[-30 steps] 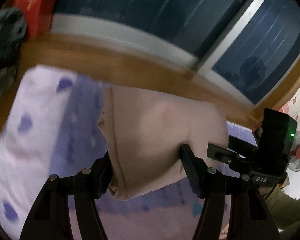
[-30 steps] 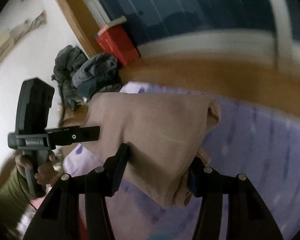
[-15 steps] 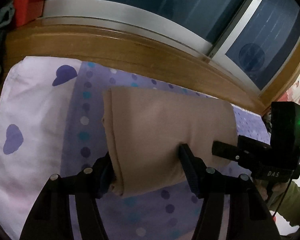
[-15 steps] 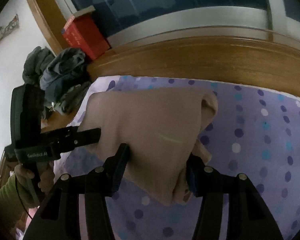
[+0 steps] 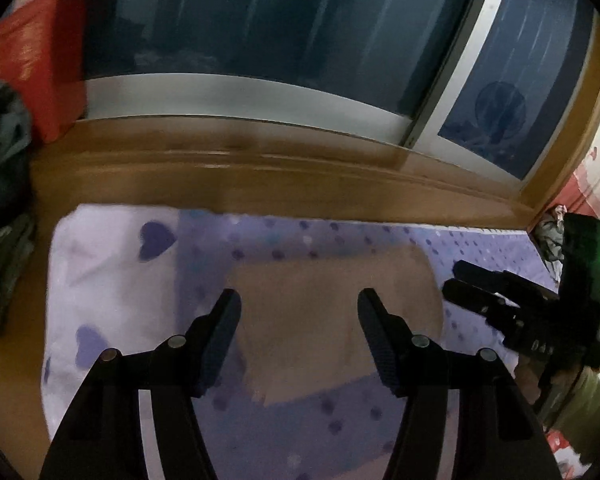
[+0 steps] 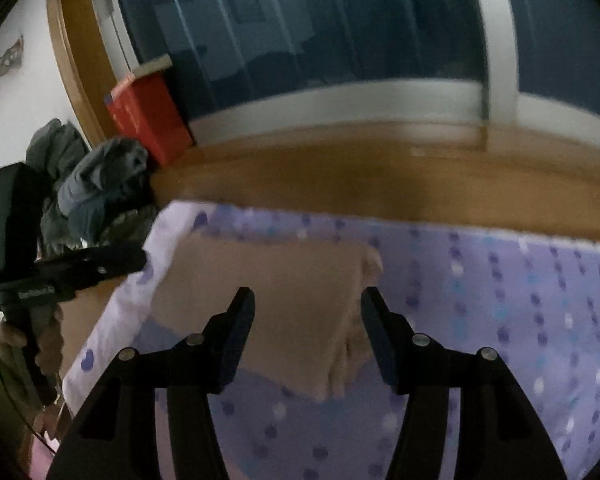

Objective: Fold clothes

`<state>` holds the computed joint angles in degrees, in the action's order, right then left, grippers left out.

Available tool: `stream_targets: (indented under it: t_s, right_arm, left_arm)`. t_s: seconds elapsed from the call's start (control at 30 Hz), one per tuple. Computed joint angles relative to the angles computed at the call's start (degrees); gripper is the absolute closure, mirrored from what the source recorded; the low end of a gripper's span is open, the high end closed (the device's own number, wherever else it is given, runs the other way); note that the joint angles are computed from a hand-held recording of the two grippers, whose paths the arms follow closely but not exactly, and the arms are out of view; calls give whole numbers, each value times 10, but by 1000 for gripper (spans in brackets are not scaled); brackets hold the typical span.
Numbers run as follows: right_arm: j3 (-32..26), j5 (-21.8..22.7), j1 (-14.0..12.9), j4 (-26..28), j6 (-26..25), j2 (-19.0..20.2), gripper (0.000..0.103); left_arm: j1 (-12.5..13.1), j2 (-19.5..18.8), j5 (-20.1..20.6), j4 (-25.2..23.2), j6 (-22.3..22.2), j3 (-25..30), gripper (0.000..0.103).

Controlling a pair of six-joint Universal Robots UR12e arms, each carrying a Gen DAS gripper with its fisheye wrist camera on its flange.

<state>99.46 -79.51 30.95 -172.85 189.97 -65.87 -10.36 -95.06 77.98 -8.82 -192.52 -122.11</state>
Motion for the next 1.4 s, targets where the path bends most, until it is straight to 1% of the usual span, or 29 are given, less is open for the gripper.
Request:
stream_targets:
  t_s: [0.07,0.13,0.17,0.23,0.27,0.33,0.4,0.47,0.53,0.63,0.7,0.8,0.87,0.93,1.03,1.1,1.27,1.4]
  right_arm:
    - [-21,7,2,12,0,15,47]
    - [-34,14,3,30,3,29,47]
    - [-35,17,3,34,9,35,47]
    - [-37,22,1,40,21,46,47]
    - [-34,32,-2,36,34,49,47]
    - [-34,39,-4,41,43,46,49]
    - [-34,28,-2,48,32,39,49]
    - [-24,26,-1,40,19,26,49]
    - [-14,25,0,46,13,15,49]
    - [0,28,3,51,22,5,49]
    - [-1,10,9,66,11,8,49]
    - [-4,-17,20,87,-5,13,49]
    - [-6,-41,28,94,-13,10,48]
    - [-3,-49,33,98,-16,2,49]
    - [1,-80,41,116,-16,-11,47]
    - [6,-101,47,126,-11,-19,40]
    - [21,-129,52,149,15,-38,28]
    - [25,-129,52,177,34,-44,28]
  left_arm:
    - [0,-18,-14,-20,1,14,41]
    - [-2,-32,-11,-47,-4,21,41]
    - [-4,-37,-5,-52,-6,20,41]
    - [-4,-43,-2,-28,-11,13,41]
    - [-4,-42,-1,-29,-10,14,41]
    - [-4,-38,1,-47,-3,18,41]
    - [-3,-30,0,-70,-4,22,41]
    - [0,-16,-4,-68,-10,14,41]
    - [1,-4,-5,-60,-18,0,41]
    - [-2,0,3,-57,-26,-14,41]
    - [-6,-5,12,-66,-29,-16,41]
    - [-2,-5,-2,-65,-48,-20,41]
    - [-4,0,10,-72,-45,-20,41]
    - [-9,8,24,-79,-42,-21,41]
    - [-15,23,36,-82,-41,-29,41]
    - [-19,33,37,-80,-43,-37,41]
    - [-37,43,46,-119,-52,-37,41]
    - [-53,44,71,-137,-49,-30,41]
